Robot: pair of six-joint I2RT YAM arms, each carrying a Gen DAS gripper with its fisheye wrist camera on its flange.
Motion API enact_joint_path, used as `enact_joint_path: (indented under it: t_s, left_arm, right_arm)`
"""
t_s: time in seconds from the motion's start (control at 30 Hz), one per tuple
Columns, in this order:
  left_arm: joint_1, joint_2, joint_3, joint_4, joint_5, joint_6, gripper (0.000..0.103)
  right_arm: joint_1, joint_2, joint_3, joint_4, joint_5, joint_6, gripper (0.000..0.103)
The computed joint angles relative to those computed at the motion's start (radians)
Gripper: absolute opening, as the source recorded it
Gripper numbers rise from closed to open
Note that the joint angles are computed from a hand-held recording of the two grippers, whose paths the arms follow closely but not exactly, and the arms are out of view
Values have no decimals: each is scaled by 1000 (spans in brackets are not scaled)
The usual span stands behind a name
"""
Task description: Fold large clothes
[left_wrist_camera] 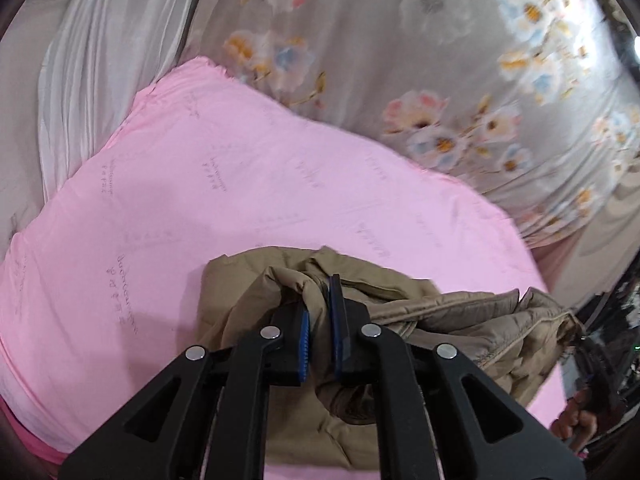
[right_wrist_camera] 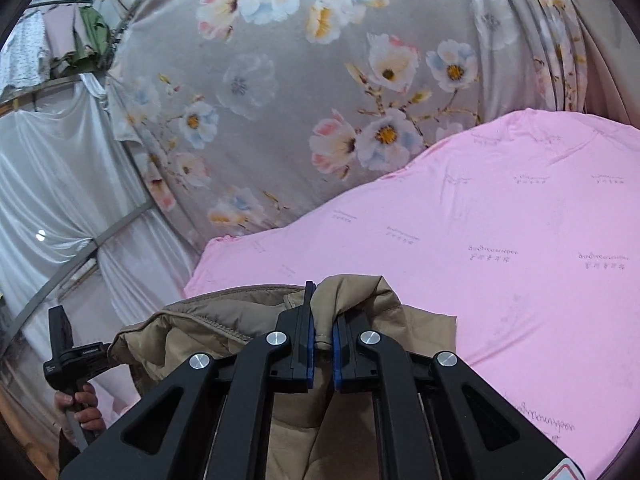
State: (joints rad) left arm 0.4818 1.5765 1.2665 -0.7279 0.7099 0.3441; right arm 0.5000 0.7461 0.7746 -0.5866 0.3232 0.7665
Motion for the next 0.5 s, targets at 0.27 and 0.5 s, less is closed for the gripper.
enact_joint_path:
  t_s: [0.27,0.5]
  left_arm:
    - [-234,231,16,295,-286,-173,10]
    - [-259,430,59,383,-313,-222,14]
  right_arm:
    - [-235,349,-80,298,-164,-34,7]
    - [-276,602,-136,478,-202,-6,7]
